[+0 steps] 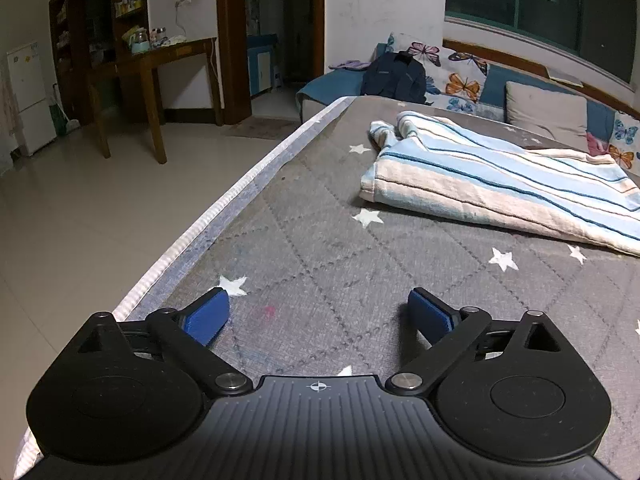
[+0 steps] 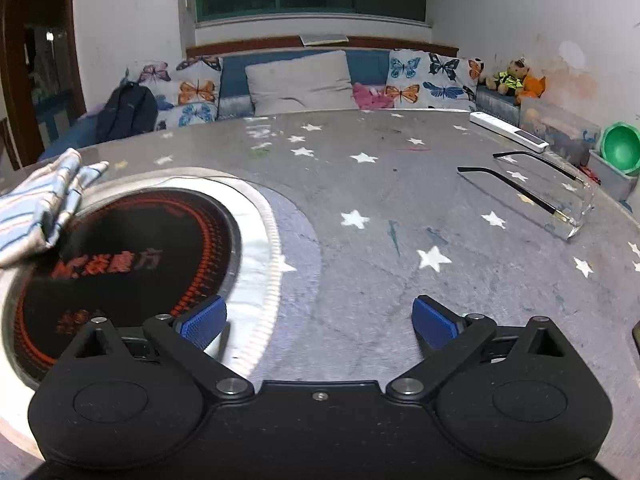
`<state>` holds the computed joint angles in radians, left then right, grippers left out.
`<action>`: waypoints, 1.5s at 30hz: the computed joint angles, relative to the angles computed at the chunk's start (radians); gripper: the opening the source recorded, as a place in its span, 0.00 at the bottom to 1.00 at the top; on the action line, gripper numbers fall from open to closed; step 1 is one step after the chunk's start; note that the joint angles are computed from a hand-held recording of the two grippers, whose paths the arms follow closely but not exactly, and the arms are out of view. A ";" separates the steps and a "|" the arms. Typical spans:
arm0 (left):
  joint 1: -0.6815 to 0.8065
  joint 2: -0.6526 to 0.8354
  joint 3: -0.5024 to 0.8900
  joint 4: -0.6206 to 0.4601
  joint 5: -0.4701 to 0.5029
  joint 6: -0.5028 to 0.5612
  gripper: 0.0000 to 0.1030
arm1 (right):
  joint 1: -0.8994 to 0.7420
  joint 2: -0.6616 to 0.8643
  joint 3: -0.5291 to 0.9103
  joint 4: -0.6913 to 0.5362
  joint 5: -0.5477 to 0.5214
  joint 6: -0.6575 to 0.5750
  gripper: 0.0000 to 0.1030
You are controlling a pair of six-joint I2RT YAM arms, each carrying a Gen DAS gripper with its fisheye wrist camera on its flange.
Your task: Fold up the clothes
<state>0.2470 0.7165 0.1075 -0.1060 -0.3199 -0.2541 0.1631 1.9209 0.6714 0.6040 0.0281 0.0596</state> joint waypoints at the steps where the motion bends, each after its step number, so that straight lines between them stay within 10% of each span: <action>1: 0.001 0.002 0.000 0.000 0.001 -0.001 0.97 | -0.004 0.003 0.004 -0.004 -0.006 -0.007 1.00; 45: 0.016 -0.006 0.003 -0.012 0.010 0.004 0.99 | 0.002 0.054 0.045 -0.013 0.018 -0.049 1.00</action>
<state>0.2633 0.7102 0.1106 -0.1182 -0.3099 -0.2503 0.1656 1.9754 0.7165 0.5913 0.0460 0.0105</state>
